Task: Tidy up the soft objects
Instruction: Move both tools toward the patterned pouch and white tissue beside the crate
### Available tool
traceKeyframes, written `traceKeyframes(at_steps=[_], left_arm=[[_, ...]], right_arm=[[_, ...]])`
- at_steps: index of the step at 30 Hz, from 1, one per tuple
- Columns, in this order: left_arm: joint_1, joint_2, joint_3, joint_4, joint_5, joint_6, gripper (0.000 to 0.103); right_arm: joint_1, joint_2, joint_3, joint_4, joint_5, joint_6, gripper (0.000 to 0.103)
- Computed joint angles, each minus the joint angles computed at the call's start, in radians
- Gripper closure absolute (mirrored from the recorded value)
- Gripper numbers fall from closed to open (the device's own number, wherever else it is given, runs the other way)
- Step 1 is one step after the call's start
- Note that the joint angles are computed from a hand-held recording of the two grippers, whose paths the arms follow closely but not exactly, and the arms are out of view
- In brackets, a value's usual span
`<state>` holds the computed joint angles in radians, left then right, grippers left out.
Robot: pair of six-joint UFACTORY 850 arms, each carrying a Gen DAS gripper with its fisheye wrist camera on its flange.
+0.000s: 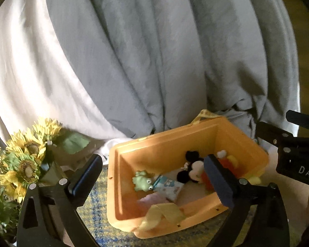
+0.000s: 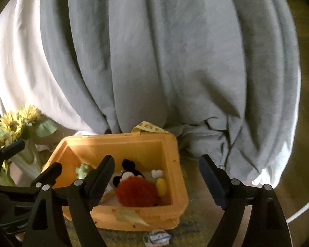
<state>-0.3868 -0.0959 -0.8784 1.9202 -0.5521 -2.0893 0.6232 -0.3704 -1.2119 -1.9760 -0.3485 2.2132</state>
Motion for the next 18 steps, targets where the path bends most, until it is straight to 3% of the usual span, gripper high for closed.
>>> traceKeyframes(at_steps=[8,18], left_arm=[[-0.073,0.066,0.055,0.058,-0.038,-0.058,0.001],[-0.129,0.125,0.124,0.154,-0.015,-0.156,0.001]], right_arm=[[0.024,0.122,0.131,0.022,-0.131,0.03,0.011],[0.076,0.236,0.266,0.135,-0.29,0.024,0.01]])
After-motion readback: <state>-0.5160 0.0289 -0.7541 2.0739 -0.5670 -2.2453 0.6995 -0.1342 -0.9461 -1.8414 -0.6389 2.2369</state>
